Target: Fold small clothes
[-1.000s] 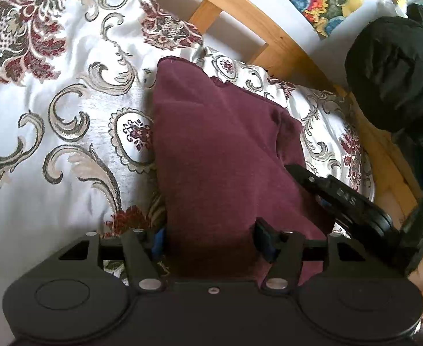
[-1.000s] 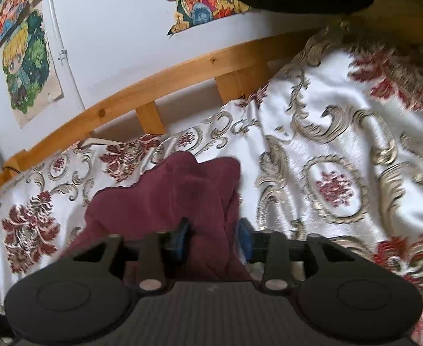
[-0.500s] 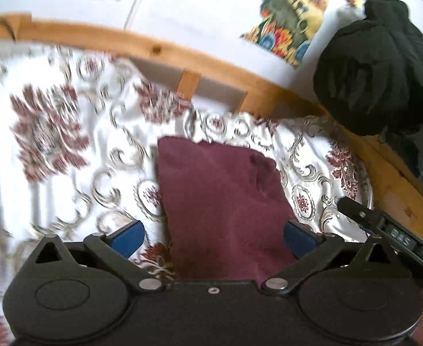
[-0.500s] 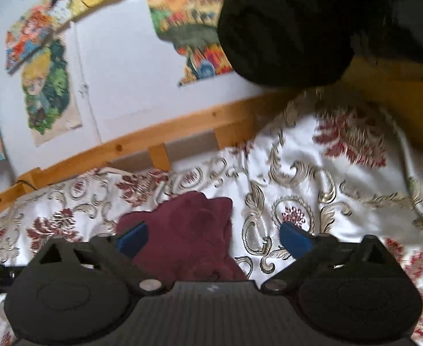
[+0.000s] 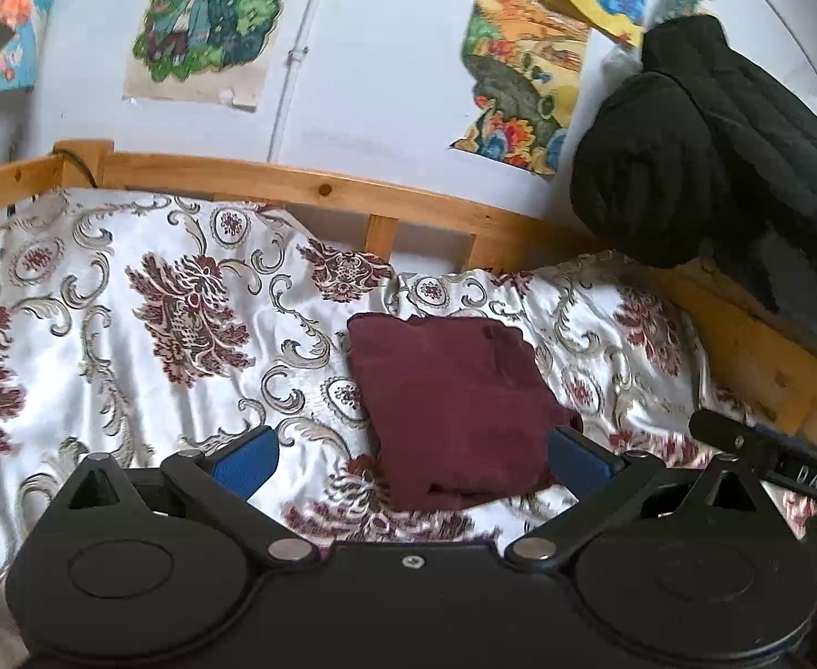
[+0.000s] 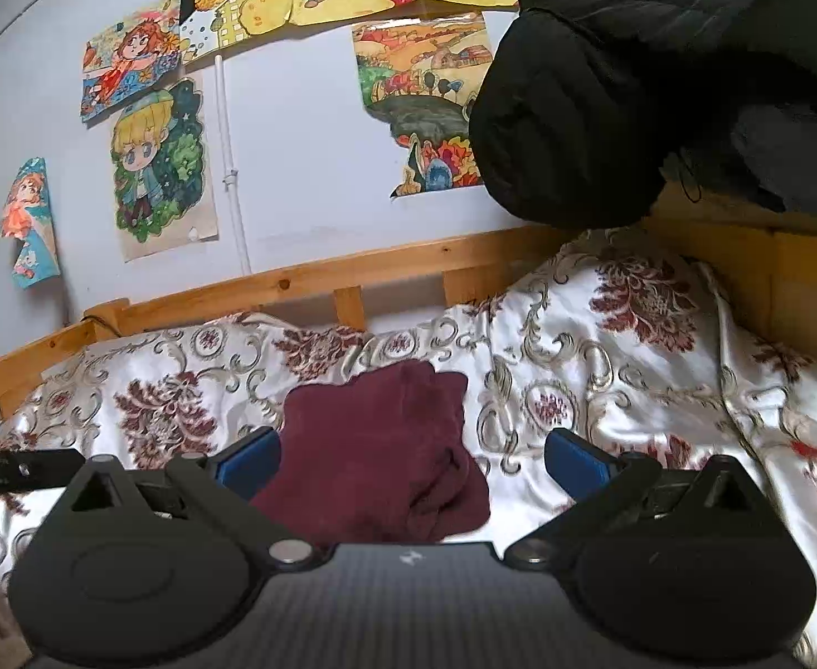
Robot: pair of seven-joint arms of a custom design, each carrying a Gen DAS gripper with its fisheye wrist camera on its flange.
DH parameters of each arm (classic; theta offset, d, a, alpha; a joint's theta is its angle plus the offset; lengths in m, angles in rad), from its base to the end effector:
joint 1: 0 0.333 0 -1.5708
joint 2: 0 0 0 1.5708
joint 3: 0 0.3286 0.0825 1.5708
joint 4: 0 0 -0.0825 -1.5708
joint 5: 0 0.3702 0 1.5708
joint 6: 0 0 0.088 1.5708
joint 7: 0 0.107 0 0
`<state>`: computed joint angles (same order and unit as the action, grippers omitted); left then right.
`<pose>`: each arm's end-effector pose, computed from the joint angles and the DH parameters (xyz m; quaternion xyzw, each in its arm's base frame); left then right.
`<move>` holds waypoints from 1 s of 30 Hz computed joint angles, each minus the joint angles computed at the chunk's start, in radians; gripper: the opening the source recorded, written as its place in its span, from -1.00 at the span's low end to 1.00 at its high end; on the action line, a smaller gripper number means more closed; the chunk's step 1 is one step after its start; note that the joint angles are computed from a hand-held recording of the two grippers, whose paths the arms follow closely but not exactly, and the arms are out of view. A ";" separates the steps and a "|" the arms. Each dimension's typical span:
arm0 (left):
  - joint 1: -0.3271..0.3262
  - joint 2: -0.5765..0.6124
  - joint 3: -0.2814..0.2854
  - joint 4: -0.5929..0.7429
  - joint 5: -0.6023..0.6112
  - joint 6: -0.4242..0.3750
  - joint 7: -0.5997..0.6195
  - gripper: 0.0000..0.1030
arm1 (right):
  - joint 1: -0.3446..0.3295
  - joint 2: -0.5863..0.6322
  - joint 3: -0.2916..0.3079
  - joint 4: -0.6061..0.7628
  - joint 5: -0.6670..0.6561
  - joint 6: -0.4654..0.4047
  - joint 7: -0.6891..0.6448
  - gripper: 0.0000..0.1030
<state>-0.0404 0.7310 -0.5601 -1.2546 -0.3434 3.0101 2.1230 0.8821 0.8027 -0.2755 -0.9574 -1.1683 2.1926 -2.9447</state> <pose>0.7308 -0.2740 0.5067 -0.4307 0.7162 -0.5186 0.1806 0.6179 0.5061 0.4932 -0.4077 0.6803 -0.4591 0.4002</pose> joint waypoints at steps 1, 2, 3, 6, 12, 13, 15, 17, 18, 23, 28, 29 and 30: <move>0.016 -0.015 -0.017 -0.037 -0.003 0.020 0.020 0.99 | 0.009 -0.011 0.002 -0.016 -0.002 -0.003 0.000 0.99; 0.039 -0.031 -0.040 -0.077 -0.004 0.038 0.045 0.99 | 0.017 -0.018 0.005 -0.026 -0.004 -0.010 -0.004 0.99; 0.060 -0.044 -0.061 -0.112 -0.006 0.053 0.062 0.99 | 0.026 -0.026 0.008 -0.037 -0.007 -0.019 -0.011 0.99; 0.101 -0.076 -0.096 -0.187 -0.005 0.074 0.079 0.99 | 0.045 -0.042 0.021 -0.055 -0.011 -0.058 -0.035 0.99; 0.112 -0.089 -0.094 -0.207 -0.014 0.064 0.040 0.99 | 0.046 -0.062 0.053 -0.080 0.002 -0.099 -0.038 1.00; 0.111 -0.089 -0.093 -0.207 -0.012 0.065 0.038 0.99 | 0.043 -0.063 0.056 -0.081 0.005 -0.101 -0.038 1.00; 0.105 -0.089 -0.085 -0.204 -0.004 0.063 0.031 0.99 | 0.039 -0.061 0.060 -0.079 0.009 -0.100 -0.038 1.00; 0.096 -0.087 -0.073 -0.198 0.004 0.056 0.024 0.99 | 0.034 -0.056 0.064 -0.072 0.016 -0.097 -0.046 0.99; 0.091 -0.087 -0.068 -0.196 0.007 0.054 0.021 0.99 | 0.031 -0.055 0.065 -0.072 0.020 -0.094 -0.049 1.00; 0.086 -0.084 -0.061 -0.190 0.013 0.047 0.021 0.99 | 0.026 -0.037 0.064 -0.044 0.043 -0.089 -0.081 1.00; 0.084 -0.084 -0.059 -0.189 0.013 0.047 0.019 0.99 | 0.028 -0.034 0.056 -0.042 0.056 -0.085 -0.086 1.00; 0.083 -0.085 -0.058 -0.190 0.013 0.049 0.019 0.99 | 0.029 -0.034 0.055 -0.042 0.057 -0.084 -0.086 1.00; 0.084 -0.084 -0.059 -0.190 0.013 0.048 0.019 0.99 | 0.029 -0.034 0.054 -0.042 0.059 -0.084 -0.087 1.00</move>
<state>0.0436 0.6466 -0.6194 -1.4442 -0.3300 3.0585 2.1424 0.9114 0.7685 -0.2210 -0.9992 -1.1097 2.1084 -3.0317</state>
